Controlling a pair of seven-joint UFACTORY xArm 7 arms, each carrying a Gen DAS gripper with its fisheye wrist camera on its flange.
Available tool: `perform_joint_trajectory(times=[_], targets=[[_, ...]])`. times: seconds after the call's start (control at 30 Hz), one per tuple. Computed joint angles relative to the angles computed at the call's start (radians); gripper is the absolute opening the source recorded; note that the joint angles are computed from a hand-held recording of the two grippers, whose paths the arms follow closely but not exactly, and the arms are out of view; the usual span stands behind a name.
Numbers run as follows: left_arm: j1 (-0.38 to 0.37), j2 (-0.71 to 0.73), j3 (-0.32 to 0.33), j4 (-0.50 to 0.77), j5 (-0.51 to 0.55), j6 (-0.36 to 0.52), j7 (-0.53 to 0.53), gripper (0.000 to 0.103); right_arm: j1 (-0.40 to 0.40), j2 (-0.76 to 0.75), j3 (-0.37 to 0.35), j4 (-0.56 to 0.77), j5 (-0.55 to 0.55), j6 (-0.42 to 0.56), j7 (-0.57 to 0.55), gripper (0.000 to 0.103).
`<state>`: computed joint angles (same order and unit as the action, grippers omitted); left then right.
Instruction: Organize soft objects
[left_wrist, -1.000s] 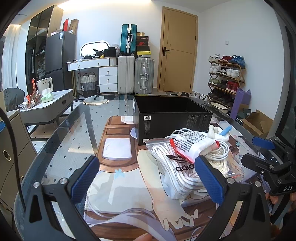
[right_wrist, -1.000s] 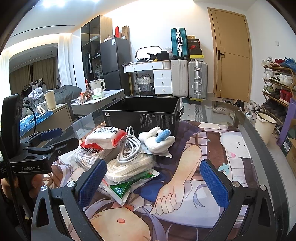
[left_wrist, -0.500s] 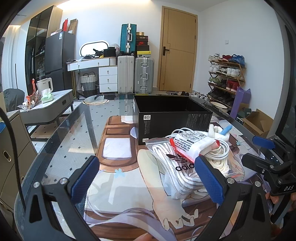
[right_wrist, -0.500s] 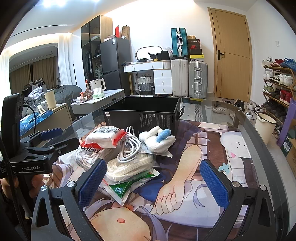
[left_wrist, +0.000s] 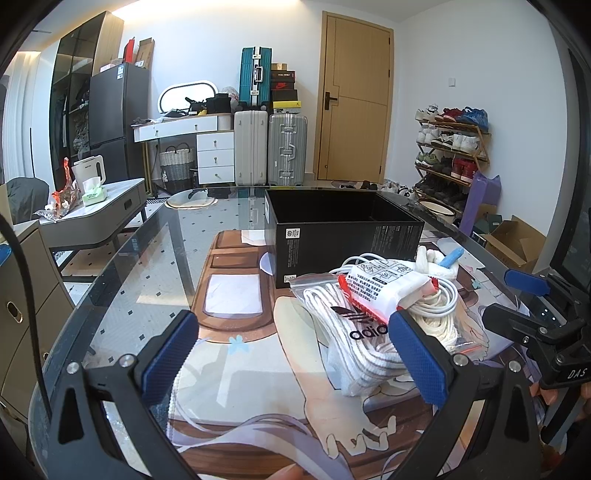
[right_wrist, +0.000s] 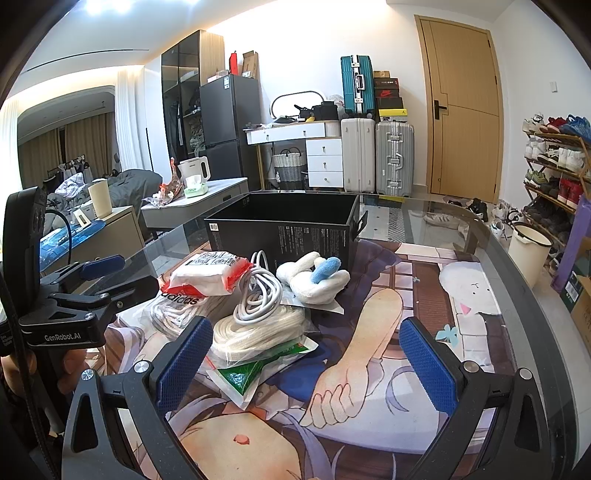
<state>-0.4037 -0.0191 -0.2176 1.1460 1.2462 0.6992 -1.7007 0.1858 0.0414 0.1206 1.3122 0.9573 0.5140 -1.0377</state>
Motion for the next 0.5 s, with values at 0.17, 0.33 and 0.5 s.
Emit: perform_joint_trajectory(times=[0.17,0.33,0.5], targets=[[-0.001,0.001,0.000,0.001,-0.001,0.001,0.002,0.103,0.000,0.001,0.000,0.001,-0.001,0.001,0.001,0.103],[-0.002,0.001,0.001,0.002,-0.002,0.002,0.002,0.103,0.000,-0.001,0.000,-0.002,-0.002,-0.001,0.003,0.103],[0.000,-0.002,0.000,-0.001,-0.004,0.001,0.006,0.103,0.000,-0.001,0.000,-0.002,0.000,0.000,0.001,0.103]])
